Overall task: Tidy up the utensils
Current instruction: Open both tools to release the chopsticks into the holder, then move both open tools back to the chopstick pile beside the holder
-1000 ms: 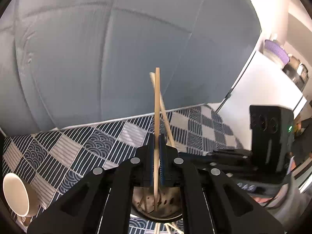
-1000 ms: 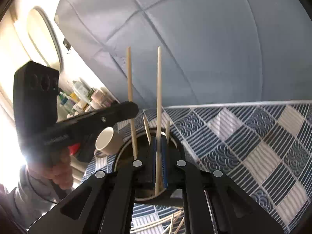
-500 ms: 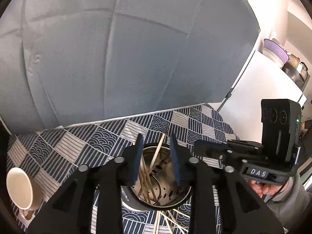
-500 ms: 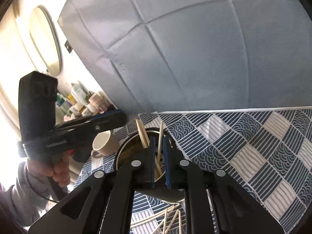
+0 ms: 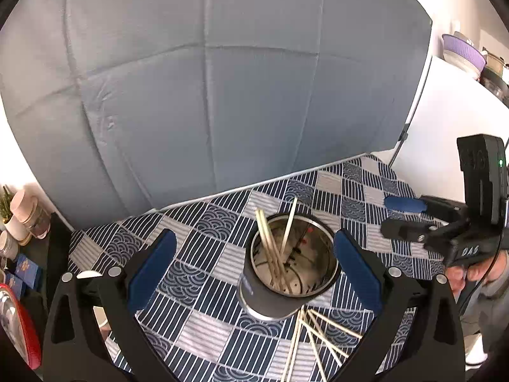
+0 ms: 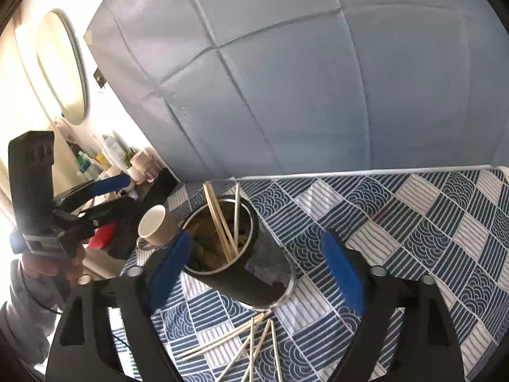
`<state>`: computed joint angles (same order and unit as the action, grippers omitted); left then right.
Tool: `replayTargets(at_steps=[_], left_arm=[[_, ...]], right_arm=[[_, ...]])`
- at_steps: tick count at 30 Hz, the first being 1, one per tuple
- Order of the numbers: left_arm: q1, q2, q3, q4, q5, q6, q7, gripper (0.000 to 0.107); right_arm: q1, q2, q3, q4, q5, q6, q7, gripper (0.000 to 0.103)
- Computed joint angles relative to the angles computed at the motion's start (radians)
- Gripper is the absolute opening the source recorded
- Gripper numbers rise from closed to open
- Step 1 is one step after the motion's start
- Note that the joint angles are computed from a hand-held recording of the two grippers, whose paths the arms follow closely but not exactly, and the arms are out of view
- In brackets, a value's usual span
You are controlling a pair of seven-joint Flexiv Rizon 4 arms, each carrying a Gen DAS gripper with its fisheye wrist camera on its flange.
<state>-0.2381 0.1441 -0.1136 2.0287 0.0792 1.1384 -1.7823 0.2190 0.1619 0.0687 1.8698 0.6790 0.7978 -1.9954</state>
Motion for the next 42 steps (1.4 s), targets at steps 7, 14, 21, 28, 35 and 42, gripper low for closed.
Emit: replayTargets(at_steps=[7,14,21,28,35,42], left_arm=[[0.000,0.044,0.004,0.068,0.000,-0.038,-0.008,0.097],[-0.009,0.036,0.007,0.140,-0.024,-0.108,0.006,0.097],[-0.037,-0.018,-0.001,0.193,-0.048,-0.144,0.023,0.097],[-0.061,-0.081,-0.022,0.176,0.043,-0.219,0.035,0.097],[-0.087,-0.131,-0.017,0.138,0.095,-0.264,0.052,0.097],[-0.099,-0.158,-0.009,0.107,0.102,-0.320,0.053,0.098]], right_arm=[[-0.018,0.023,0.010,0.074,-0.102,-0.001,0.049,0.085],[-0.016,0.040,0.027,0.177,-0.193,-0.005,0.098,0.085],[0.008,0.062,0.058,0.281,-0.278,0.002,0.119,0.085],[0.052,0.103,0.057,0.341,-0.292,-0.122,0.099,0.072],[0.064,0.127,0.067,0.380,-0.302,-0.168,0.112,0.062],[0.082,0.129,0.081,0.395,-0.331,-0.175,0.120,0.053]])
